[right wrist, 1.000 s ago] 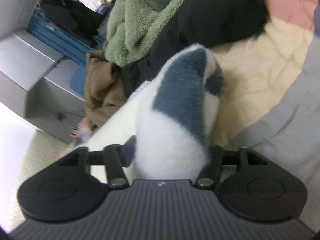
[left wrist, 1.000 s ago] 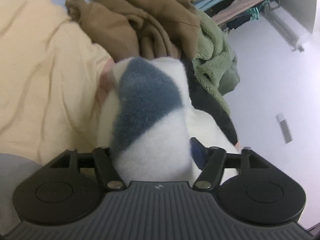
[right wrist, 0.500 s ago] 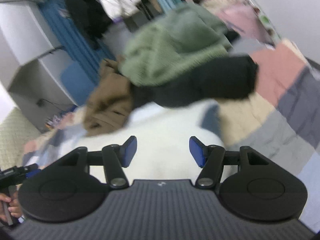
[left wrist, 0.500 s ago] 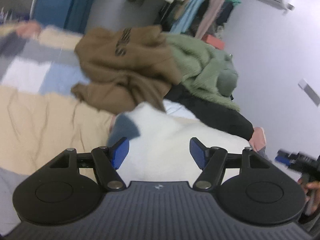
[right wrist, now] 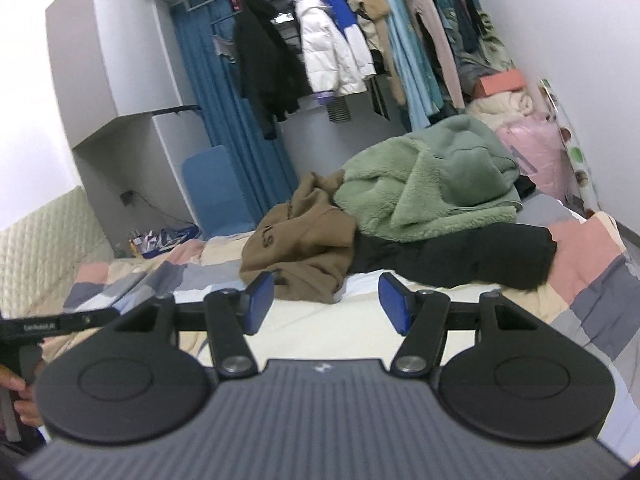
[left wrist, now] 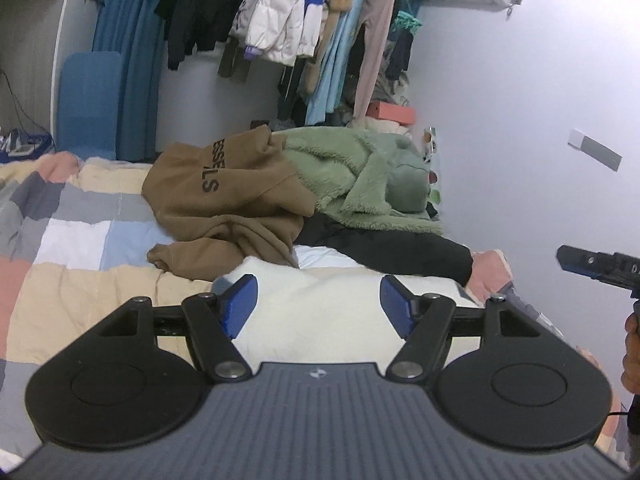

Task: Fold large clothes
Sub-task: 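Lower the folded blanket onto the bed and open both grippers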

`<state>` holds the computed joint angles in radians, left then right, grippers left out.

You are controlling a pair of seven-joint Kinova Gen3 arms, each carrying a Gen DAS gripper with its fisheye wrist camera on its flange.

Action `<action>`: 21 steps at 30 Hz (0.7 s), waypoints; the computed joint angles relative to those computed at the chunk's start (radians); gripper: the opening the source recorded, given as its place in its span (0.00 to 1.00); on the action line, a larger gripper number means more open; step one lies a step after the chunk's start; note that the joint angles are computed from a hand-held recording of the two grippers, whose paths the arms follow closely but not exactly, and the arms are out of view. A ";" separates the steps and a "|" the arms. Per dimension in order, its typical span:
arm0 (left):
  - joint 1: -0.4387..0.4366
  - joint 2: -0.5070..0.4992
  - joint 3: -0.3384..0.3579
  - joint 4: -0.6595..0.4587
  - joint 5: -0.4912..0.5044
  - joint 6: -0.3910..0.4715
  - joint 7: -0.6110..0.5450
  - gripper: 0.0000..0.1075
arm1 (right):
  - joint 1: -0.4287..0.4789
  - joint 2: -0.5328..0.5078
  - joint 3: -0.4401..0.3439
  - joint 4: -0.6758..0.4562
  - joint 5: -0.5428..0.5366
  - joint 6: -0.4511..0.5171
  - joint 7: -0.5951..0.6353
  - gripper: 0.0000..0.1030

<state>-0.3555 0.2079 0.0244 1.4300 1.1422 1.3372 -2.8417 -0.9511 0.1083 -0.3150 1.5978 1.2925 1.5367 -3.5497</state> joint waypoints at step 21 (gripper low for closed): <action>-0.070 -0.135 -0.163 0.394 0.105 0.060 -0.425 0.70 | -0.297 0.310 0.157 -0.225 -0.023 0.191 -0.003 0.60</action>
